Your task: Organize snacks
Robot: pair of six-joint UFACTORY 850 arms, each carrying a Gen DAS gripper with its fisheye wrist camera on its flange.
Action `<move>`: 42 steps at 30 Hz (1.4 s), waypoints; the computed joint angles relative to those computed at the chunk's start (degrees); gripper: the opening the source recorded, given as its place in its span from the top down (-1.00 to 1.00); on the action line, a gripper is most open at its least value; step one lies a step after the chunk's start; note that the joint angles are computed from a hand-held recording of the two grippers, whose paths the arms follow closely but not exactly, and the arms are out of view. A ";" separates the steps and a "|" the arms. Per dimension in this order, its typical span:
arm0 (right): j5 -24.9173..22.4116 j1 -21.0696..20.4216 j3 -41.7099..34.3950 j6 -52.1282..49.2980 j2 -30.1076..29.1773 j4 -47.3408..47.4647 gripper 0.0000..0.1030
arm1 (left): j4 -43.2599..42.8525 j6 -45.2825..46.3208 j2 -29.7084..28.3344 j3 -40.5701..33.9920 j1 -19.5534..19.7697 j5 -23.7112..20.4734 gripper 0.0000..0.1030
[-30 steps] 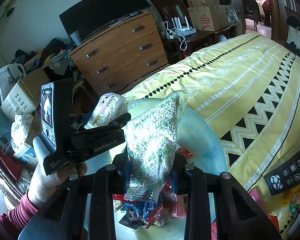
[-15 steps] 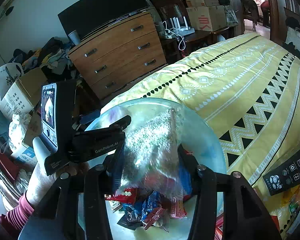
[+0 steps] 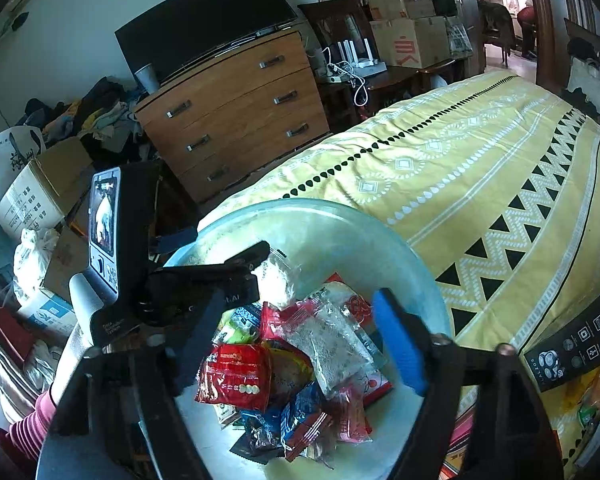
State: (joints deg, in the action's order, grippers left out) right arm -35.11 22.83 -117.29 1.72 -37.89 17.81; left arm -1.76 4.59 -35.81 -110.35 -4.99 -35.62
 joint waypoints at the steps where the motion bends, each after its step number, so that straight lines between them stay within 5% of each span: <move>1: 0.03 0.01 0.09 -0.08 0.07 0.09 -0.61 | -0.54 0.33 0.05 0.07 0.05 -0.01 -1.00; 13: 1.49 0.34 2.82 -0.48 1.94 0.73 -0.62 | -0.48 -0.23 1.22 1.05 -0.11 0.05 -1.00; 17: 6.77 0.68 10.75 -2.10 7.27 1.74 -0.62 | -3.99 2.16 3.72 4.12 0.05 1.84 -1.00; 19: 12.01 1.22 18.06 -1.58 12.24 0.53 -0.62 | -13.87 10.42 6.64 8.24 0.75 4.70 -1.00; 23: 23.09 2.77 35.12 18.37 24.35 -20.34 -0.62 | -37.43 33.13 13.83 17.92 0.02 8.99 -1.00; 25: 26.44 1.82 45.22 30.37 32.00 -31.74 -0.62 | -46.75 43.62 17.02 21.42 -1.81 5.94 -1.00; 30: 24.61 -5.03 63.82 53.59 48.21 -48.62 -0.63 | -59.10 57.82 24.35 29.07 -8.18 1.73 -1.00; 35: 20.38 -21.39 70.95 31.46 51.16 -26.31 -0.67 | -60.32 62.45 27.52 33.45 -14.87 -1.01 -1.00; 37: 20.70 -27.31 69.02 19.46 47.39 -16.73 -0.64 | -61.31 64.31 28.40 35.40 -17.45 -0.20 -1.00; 42: 18.73 -34.76 55.60 -10.50 31.72 6.22 -0.43 | -62.75 66.62 28.52 36.81 -20.61 5.14 -1.00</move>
State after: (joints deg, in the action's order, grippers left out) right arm -16.38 -11.94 -61.68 -8.78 -6.17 24.03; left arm -64.51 71.21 -7.29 -73.55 -25.60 -30.48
